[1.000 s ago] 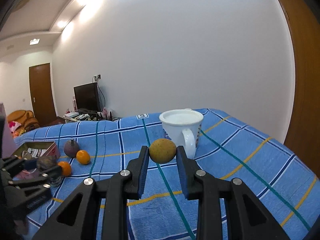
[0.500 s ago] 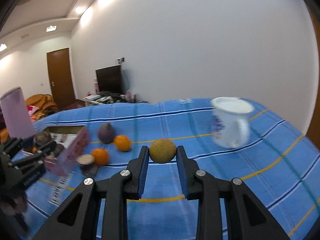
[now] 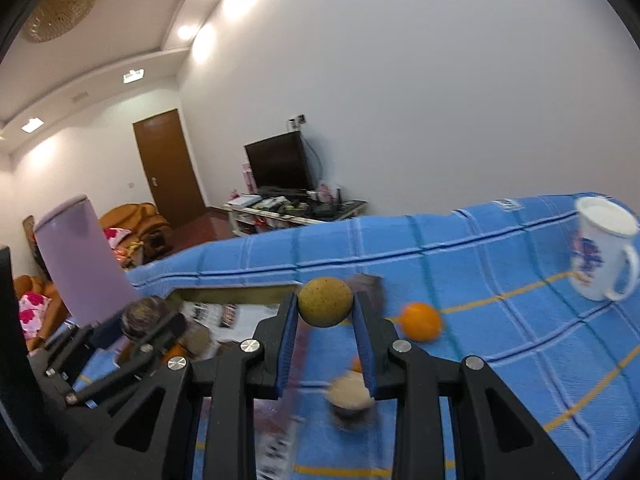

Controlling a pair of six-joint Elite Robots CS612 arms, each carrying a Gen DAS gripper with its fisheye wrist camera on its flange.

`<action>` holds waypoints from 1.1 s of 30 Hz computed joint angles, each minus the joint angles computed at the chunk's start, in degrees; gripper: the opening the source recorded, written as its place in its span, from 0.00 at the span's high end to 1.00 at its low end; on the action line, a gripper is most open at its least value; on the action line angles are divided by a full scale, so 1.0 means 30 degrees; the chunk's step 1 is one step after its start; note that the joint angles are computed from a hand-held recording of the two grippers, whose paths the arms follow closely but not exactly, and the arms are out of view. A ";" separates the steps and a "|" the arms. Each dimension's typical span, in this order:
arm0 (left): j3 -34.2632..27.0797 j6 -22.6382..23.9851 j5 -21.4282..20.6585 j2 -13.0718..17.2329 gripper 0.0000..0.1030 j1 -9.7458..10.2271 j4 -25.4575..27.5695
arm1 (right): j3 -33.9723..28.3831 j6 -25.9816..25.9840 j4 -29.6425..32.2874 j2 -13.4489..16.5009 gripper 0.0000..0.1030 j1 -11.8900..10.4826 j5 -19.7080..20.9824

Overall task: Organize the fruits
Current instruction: 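Carry the yellow-green fruit and brown fruit over the pink tin, then open both grippers to drop the fruits into the tin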

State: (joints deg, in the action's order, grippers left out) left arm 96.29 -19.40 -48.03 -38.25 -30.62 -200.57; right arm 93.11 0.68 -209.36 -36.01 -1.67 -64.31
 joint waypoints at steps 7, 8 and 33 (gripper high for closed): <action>-0.0114 -0.2017 -0.0025 -0.0120 0.55 0.0786 0.1460 | -0.0868 0.0178 -0.0058 0.0545 0.71 0.0839 -0.0086; -0.0142 -0.2209 0.0050 -0.0115 0.55 0.0852 0.1610 | -0.0903 0.0163 -0.0080 0.0594 0.71 0.0878 -0.0015; -0.0834 -0.2937 -0.0586 0.0222 0.55 0.1413 0.3813 | -0.1884 -0.1599 0.1335 0.1091 0.71 0.1513 -0.0863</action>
